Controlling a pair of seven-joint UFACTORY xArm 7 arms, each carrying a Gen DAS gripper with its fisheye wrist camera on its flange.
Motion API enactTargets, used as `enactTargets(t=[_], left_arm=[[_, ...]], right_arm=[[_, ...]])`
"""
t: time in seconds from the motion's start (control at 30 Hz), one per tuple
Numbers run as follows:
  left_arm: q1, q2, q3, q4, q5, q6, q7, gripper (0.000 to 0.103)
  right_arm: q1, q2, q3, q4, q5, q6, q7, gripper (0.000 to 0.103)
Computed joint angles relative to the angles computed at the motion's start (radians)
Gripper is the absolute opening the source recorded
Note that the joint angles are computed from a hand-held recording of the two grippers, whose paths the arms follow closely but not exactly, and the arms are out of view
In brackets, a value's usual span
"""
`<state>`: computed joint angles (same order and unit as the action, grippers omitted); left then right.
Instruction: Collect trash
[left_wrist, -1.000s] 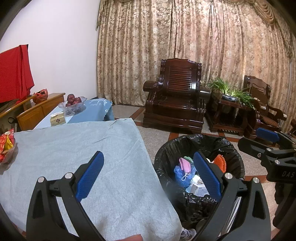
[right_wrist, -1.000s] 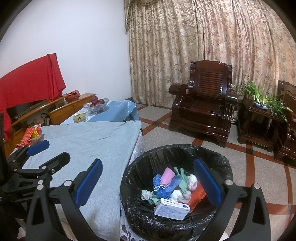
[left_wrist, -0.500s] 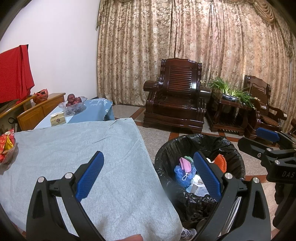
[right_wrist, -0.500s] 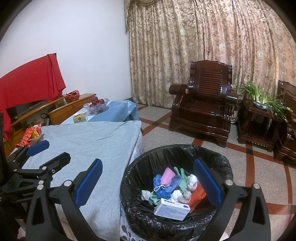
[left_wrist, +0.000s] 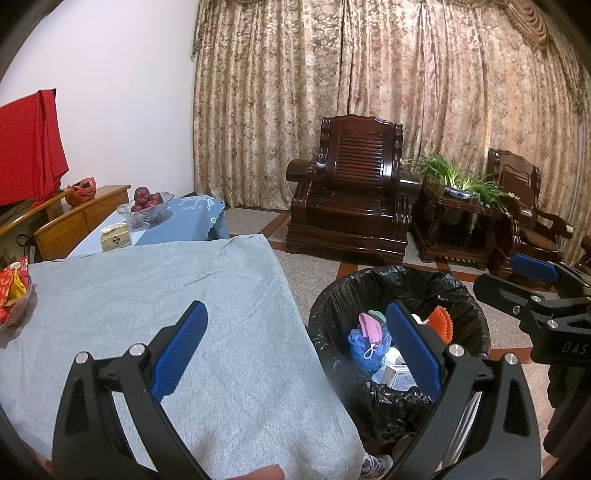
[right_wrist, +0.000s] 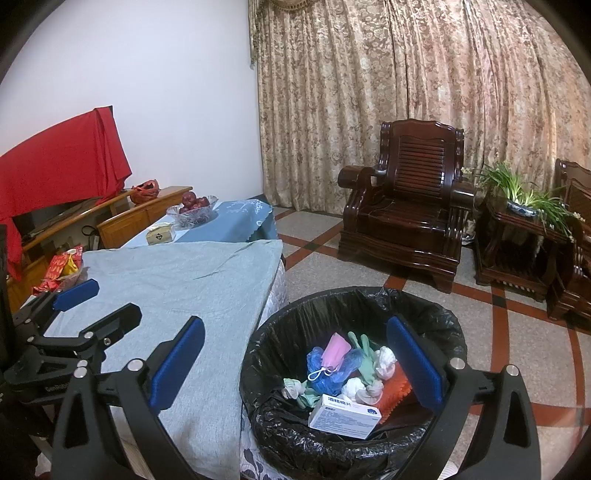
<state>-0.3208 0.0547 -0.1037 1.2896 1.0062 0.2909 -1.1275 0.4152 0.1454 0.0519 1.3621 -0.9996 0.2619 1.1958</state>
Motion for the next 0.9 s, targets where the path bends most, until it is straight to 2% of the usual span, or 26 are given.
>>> enactTargets(t=[0.9], left_arm=[[0.002,-0.004,-0.005,-0.001,-0.018,0.007,0.015,0.095]], right_arm=[[0.005,0.005,-0.002,0.004,0.009,0.004,-0.003,0.097]])
